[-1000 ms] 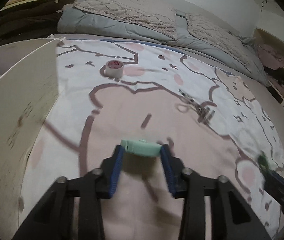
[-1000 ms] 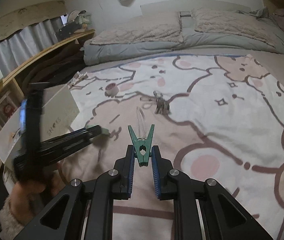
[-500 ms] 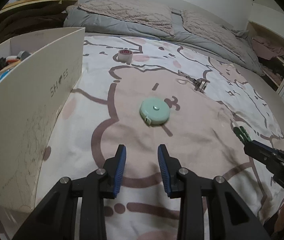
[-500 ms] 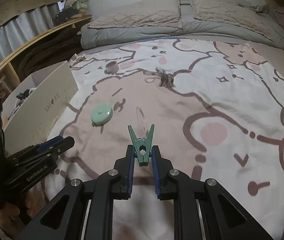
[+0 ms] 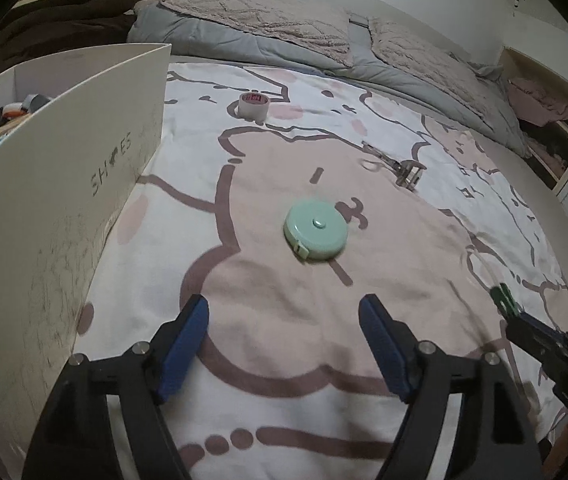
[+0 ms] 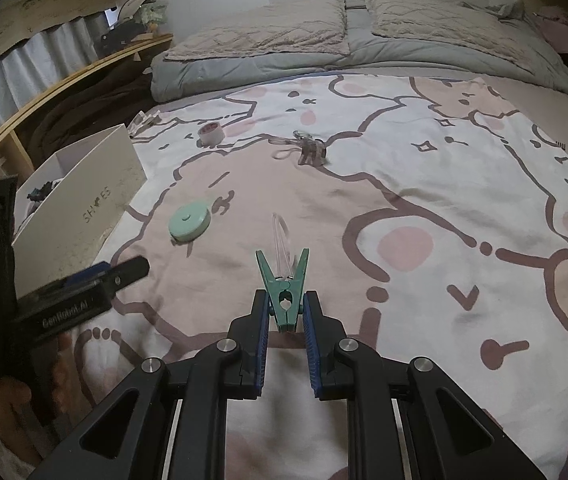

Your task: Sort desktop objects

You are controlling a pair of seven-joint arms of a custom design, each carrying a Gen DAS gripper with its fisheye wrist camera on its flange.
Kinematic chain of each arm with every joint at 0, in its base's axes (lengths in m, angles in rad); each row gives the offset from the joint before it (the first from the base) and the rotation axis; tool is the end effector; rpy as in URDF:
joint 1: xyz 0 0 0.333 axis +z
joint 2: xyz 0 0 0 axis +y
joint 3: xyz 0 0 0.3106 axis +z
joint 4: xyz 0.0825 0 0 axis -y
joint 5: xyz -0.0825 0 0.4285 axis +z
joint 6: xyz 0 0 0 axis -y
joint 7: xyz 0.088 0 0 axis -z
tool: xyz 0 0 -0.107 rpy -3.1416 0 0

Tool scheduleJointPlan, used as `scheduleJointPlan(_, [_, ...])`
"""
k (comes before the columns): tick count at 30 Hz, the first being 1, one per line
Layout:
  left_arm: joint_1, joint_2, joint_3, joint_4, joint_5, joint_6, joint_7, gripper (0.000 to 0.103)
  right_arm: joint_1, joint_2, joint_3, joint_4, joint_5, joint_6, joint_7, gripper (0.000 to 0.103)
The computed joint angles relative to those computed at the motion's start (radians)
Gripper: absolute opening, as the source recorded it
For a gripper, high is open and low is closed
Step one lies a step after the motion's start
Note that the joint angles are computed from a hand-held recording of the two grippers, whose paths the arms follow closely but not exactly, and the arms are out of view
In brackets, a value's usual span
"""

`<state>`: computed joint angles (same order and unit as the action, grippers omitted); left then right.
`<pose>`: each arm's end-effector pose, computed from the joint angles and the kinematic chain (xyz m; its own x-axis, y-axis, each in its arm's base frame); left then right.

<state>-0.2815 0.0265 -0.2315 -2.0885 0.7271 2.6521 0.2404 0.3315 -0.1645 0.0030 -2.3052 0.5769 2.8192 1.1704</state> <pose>0.5375 -0.3228 0.4378 0.1914 -0.9647 0.1811 -0.7345 -0.2632 -0.6255 0.5446 0.1607 0.4564 0.3197 -0.9196 -0.2282 -0.7626 -0.1068 -0.6380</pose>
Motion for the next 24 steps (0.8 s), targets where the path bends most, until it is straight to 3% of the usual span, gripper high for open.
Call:
scheduleJointPlan(9, [0.02, 0.049, 0.024, 0.049, -0.133, 0.034, 0.131, 0.077, 0.006, 0.002, -0.012, -0.004, 0.064, 0.001, -0.067, 0.017])
scheduleJointPlan(17, [0.019, 0.134, 0.035, 0.131, -0.292, 0.089, 0.335, 0.078, 0.016, 0.01, -0.016, 0.0, 0.153, -0.006, -0.158, 0.018])
scheduleJointPlan(19, [0.004, 0.158, 0.048, 0.163, -0.289, 0.067, 0.338, 0.078, 0.016, 0.011, -0.017, 0.003, 0.177, -0.014, -0.184, 0.018])
scheduleJointPlan(21, [-0.025, 0.171, 0.076, 0.186, -0.231, 0.029, 0.256, 0.077, 0.011, 0.012, -0.008, 0.002, 0.168, -0.008, -0.183, 0.018])
scheduleJointPlan(24, [-0.023, 0.185, 0.077, 0.195, -0.238, 0.039, 0.254, 0.077, 0.011, 0.011, -0.002, 0.001, 0.161, -0.001, -0.184, 0.018])
